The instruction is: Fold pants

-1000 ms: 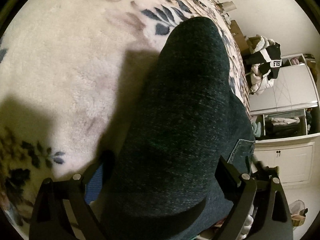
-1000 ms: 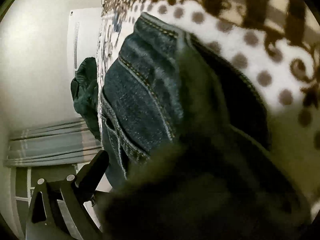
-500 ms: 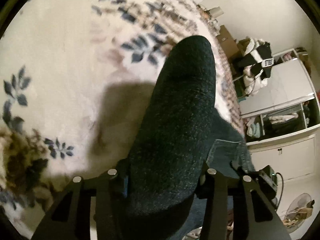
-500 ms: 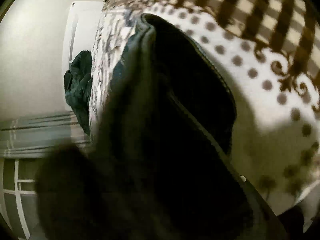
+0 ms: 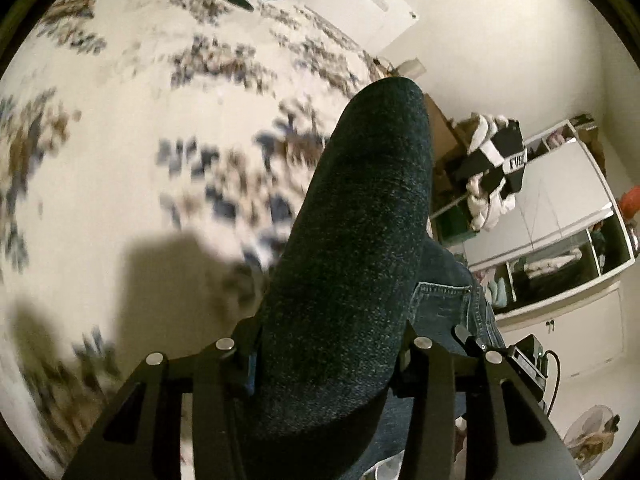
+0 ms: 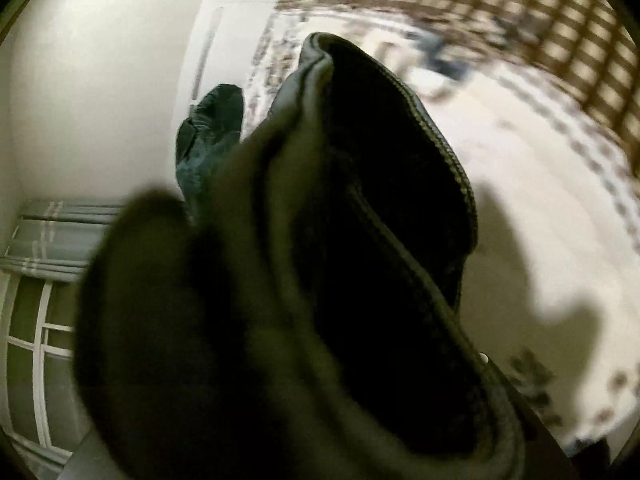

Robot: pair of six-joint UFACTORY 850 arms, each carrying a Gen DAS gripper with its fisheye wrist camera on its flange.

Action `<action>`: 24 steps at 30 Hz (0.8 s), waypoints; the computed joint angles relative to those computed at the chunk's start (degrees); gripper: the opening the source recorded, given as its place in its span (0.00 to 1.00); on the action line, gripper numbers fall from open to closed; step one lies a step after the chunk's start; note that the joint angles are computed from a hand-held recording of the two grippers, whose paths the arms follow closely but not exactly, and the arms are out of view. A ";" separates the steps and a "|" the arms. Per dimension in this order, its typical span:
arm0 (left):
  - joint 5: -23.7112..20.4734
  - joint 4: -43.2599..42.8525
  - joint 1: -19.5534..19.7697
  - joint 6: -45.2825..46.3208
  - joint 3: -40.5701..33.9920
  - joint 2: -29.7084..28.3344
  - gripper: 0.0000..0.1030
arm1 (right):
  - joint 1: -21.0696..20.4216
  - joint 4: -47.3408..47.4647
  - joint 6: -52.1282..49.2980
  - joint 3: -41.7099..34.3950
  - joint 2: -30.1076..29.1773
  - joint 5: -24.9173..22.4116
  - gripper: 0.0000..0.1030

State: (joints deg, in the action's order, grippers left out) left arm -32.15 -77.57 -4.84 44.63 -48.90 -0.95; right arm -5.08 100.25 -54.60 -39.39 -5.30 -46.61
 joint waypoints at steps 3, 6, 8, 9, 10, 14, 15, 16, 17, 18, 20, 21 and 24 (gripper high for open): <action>-2.79 1.62 4.07 -0.02 -6.67 -6.22 0.41 | 4.21 3.65 0.64 -7.17 -5.69 2.45 0.38; -4.91 4.27 7.15 -1.67 -14.57 -13.58 0.41 | 7.91 6.99 0.63 -14.93 -12.64 4.87 0.38; -6.41 6.35 9.05 -3.47 -21.13 -19.61 0.41 | 10.02 7.80 1.82 -21.00 -17.79 6.50 0.38; -7.08 6.99 9.64 -4.01 -23.37 -21.60 0.41 | 11.01 8.27 2.44 -24.60 -20.93 7.21 0.38; -7.99 8.05 10.39 -4.85 -27.11 -24.96 0.41 | 12.07 8.47 3.22 -28.66 -24.28 8.18 0.38; -10.09 13.57 11.81 -8.51 -39.21 -35.39 0.41 | 14.33 7.03 7.09 -42.70 -35.14 11.48 0.38; -10.61 14.84 11.95 -9.83 -41.19 -37.17 0.41 | 14.61 6.22 8.17 -45.63 -37.47 11.94 0.38; -11.37 16.62 12.12 -11.87 -43.54 -39.44 0.41 | 14.85 5.11 9.66 -48.78 -40.02 12.07 0.38; -12.58 20.12 12.23 -15.83 -46.87 -42.70 0.42 | 14.71 1.95 13.32 -53.95 -44.05 12.27 0.39; -13.51 22.74 12.28 -18.35 -48.74 -44.44 0.43 | 14.81 -2.88 18.52 -56.71 -46.11 12.41 0.41; -15.89 24.07 12.68 -19.42 -50.75 -47.30 0.49 | 14.88 -14.01 30.51 -64.39 -51.89 12.38 0.54; -16.28 23.40 12.90 -17.96 -50.36 -47.47 0.51 | 14.82 -18.78 36.00 -66.64 -53.38 12.00 0.58; -16.61 23.47 13.30 -14.80 -48.53 -46.34 0.61 | 14.41 -21.78 40.05 -69.16 -55.19 10.57 0.67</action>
State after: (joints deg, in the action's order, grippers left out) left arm -48.76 -54.11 8.46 29.84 -97.43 -47.29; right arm 9.33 78.47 -14.56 -108.55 -60.49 -36.04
